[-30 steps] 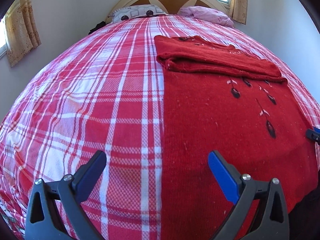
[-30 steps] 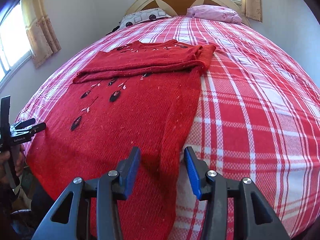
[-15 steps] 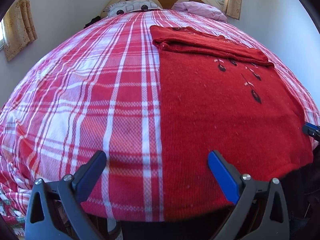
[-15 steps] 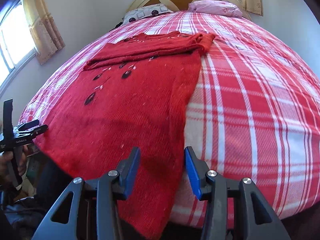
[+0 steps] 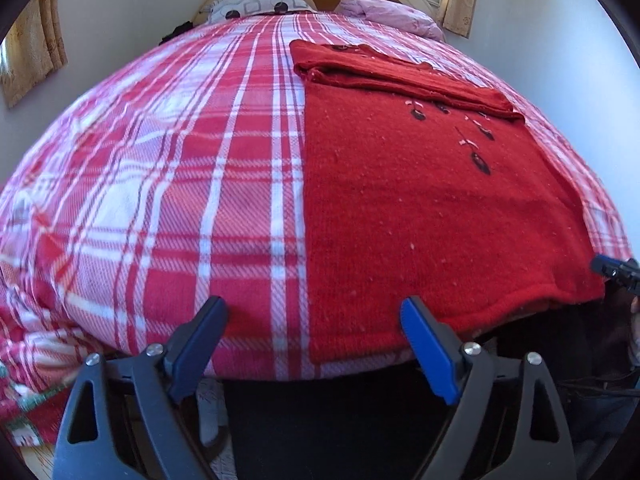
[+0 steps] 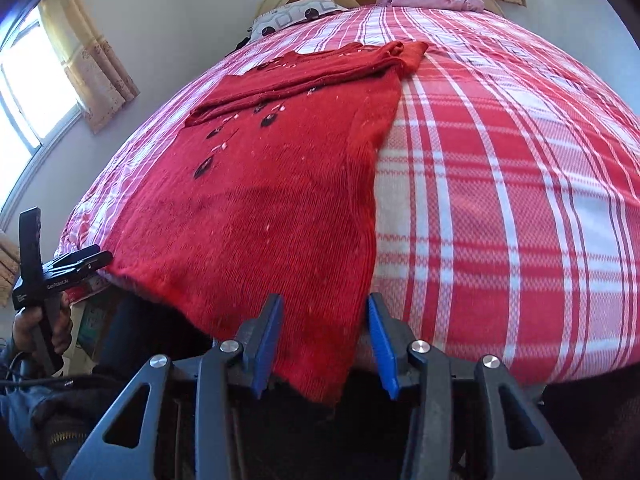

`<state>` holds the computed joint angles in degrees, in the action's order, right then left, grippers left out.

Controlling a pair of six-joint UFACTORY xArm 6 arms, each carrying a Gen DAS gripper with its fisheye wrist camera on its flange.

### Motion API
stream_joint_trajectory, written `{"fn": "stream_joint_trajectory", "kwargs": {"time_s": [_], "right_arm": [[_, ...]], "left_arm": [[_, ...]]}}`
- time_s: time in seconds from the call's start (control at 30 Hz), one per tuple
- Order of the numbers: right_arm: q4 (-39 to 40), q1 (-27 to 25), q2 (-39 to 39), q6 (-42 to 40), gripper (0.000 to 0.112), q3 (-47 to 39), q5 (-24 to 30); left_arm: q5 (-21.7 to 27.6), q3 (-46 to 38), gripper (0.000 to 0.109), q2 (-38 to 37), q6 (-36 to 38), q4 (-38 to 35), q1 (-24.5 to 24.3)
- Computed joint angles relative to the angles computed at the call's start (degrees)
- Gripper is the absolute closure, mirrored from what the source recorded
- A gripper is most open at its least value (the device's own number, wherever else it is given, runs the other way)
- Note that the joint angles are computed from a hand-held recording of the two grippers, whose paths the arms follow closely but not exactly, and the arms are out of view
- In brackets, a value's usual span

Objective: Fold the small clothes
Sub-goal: 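Move both open tools down to the sweater's hem edge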

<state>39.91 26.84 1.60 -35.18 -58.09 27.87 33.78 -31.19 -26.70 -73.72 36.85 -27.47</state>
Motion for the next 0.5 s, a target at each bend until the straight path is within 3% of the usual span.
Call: {"fn": "stream_joint_trajectory", "kwargs": {"time_s": [0.5], "right_arm": [[4.0,-1.5,-2.2,-2.8,0.077,1.9,4.6]], "left_arm": [[-5.5,2.5,0.048,-1.4,1.9,-7.2,0.0]]}}
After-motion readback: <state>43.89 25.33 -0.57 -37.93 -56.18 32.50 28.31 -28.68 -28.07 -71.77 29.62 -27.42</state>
